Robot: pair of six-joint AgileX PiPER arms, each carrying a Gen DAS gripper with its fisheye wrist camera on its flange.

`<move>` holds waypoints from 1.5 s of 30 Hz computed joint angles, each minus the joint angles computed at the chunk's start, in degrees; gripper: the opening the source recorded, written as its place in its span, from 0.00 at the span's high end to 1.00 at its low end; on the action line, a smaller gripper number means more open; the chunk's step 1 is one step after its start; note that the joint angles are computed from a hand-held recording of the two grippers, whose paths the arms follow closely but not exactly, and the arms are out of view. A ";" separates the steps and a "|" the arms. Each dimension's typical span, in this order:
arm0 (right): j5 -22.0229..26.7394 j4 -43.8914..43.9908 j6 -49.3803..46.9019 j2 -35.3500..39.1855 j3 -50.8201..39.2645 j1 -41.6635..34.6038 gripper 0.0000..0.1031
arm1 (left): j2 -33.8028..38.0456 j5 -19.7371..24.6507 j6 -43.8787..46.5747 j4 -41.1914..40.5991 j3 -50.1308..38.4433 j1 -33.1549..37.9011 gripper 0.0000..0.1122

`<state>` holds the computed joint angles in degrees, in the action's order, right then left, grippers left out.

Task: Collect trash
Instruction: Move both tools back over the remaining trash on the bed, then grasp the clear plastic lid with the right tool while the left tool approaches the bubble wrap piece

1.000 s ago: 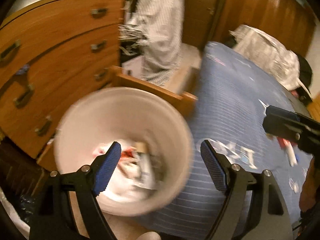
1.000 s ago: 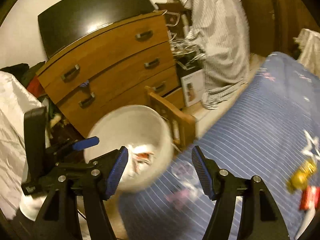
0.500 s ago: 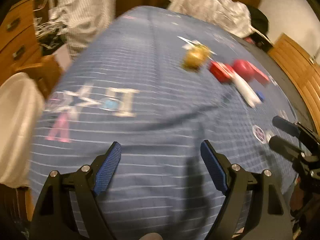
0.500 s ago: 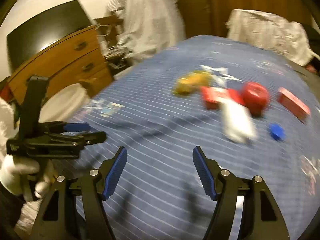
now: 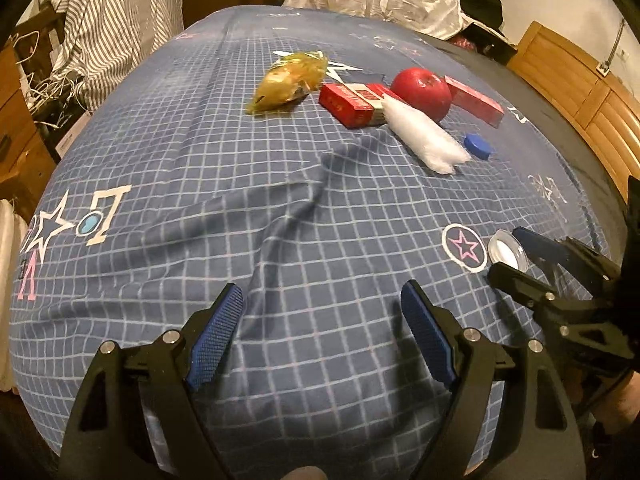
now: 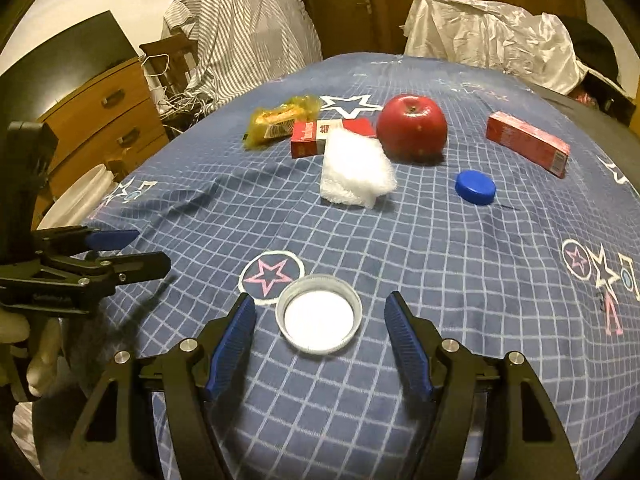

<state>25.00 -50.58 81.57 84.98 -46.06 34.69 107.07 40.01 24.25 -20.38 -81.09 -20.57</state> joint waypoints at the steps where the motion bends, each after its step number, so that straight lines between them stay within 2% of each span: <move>1: 0.26 1.25 -2.06 0.93 -1.12 -0.18 0.41 | 0.26 -0.04 -0.63 0.45 -0.35 -0.43 0.30; 5: 1.18 3.18 -5.13 1.59 -2.19 -0.04 0.59 | 1.35 -0.54 -3.89 3.16 -1.82 -2.84 0.30; 11: 0.97 4.57 -5.88 -2.93 1.81 -1.55 0.60 | 4.32 1.31 -6.53 4.43 -7.13 -6.90 0.30; 17: 1.44 4.72 -5.93 -9.06 7.42 -5.64 0.60 | 13.08 4.64 -14.05 7.53 -20.89 -13.21 0.30; 21: -0.80 5.54 -7.18 -11.24 10.20 -8.47 0.60 | 20.50 8.91 -23.72 12.52 -33.33 -15.66 0.29; 26: -5.19 9.01 -11.30 -12.77 12.13 -11.60 0.60 | 29.96 17.04 -34.51 23.36 -50.76 -19.19 0.29; 31: -7.87 12.08 -14.63 -13.76 13.31 -13.52 0.60 | 36.90 24.24 -37.68 28.17 -63.36 -19.91 0.28; 34: -9.25 17.76 -20.67 -14.57 13.68 -15.32 0.60 | 39.95 27.35 -37.99 28.91 -68.89 -20.00 0.28; 36: -9.31 17.68 -20.58 -14.92 14.04 -15.35 0.60 | 37.83 24.14 -37.74 28.53 -64.38 -19.72 0.31; 38: -9.75 16.98 -19.31 -15.29 14.68 -15.25 0.59 | 35.84 21.63 -37.67 27.12 -60.32 -18.80 0.50; 41: -10.96 14.44 -16.14 -15.45 15.60 -15.30 0.59 | 30.70 17.34 -33.75 23.46 -51.21 -17.43 0.66; 45: -11.45 12.58 -13.78 -15.97 16.26 -14.93 0.59 | 19.68 10.84 -23.80 16.29 -32.38 -14.94 0.66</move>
<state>13.55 -37.99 67.79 69.01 -29.80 19.76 126.76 50.86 0.45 -4.10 -113.48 -35.51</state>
